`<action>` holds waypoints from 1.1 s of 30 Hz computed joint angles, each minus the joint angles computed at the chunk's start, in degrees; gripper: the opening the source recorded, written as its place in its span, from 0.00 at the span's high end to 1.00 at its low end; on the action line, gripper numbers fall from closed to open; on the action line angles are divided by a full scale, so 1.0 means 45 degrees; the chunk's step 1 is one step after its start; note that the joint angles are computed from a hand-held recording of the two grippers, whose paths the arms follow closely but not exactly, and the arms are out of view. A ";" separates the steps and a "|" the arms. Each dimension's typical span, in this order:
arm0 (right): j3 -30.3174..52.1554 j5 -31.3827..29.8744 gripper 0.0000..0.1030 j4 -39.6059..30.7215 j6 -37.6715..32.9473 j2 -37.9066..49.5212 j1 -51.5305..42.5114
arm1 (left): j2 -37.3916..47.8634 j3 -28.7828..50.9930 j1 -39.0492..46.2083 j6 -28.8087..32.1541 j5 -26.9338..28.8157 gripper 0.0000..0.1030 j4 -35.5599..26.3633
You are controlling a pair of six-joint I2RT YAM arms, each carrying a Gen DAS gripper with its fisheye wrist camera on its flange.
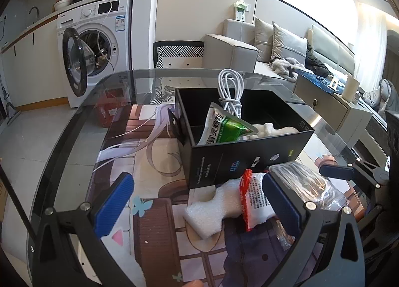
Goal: Organize soft objects
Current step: 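Reach the right gripper to the clear bag of white cord and grasp it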
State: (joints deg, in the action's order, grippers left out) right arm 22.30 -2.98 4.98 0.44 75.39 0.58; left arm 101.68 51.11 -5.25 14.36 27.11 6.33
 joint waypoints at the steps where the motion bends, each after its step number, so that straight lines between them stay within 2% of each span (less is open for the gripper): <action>1: 0.0018 0.0013 0.01 -0.0047 -0.0047 0.0029 -0.0026 | 0.0029 0.0019 -0.0004 -0.0013 -0.0001 0.00 -0.0009; 4: 0.0170 0.0264 0.01 -0.0420 -0.0243 0.0108 -0.0117 | 0.0070 0.0029 0.0010 0.0003 0.0010 0.00 0.0022; 8: 0.0220 -0.0397 0.01 -0.0610 -0.0172 0.0028 -0.0808 | 0.0115 0.0083 0.0021 0.0025 0.0005 0.00 -0.0021; 10: 0.0181 -0.0853 0.01 -0.0424 0.0111 -0.0059 -0.1300 | 0.0150 0.0089 0.0028 0.0030 0.0017 0.00 -0.0003; 19: 0.0422 -0.0958 0.01 0.0095 0.0772 0.0529 -0.1745 | 0.0290 0.0072 -0.0056 0.0111 -0.0114 0.00 0.0063; 26: 0.0485 0.0099 0.01 0.0624 0.0581 0.1337 -0.0612 | 0.0327 0.0078 -0.0122 0.0057 -0.0188 0.00 0.0037; 30: 0.0363 0.0363 0.08 0.1009 0.0506 0.1659 -0.0430 | 0.0345 0.0093 -0.0117 0.0049 -0.0178 0.00 0.0066; 31: 0.0375 0.0283 0.13 0.1019 0.0476 0.1675 -0.0455 | 0.0352 0.0084 -0.0117 0.0042 -0.0158 0.00 0.0084; 33: 0.0351 0.0218 0.17 0.1078 0.0424 0.1724 -0.0444 | 0.0377 0.0130 -0.0088 0.0069 -0.0149 0.00 0.0053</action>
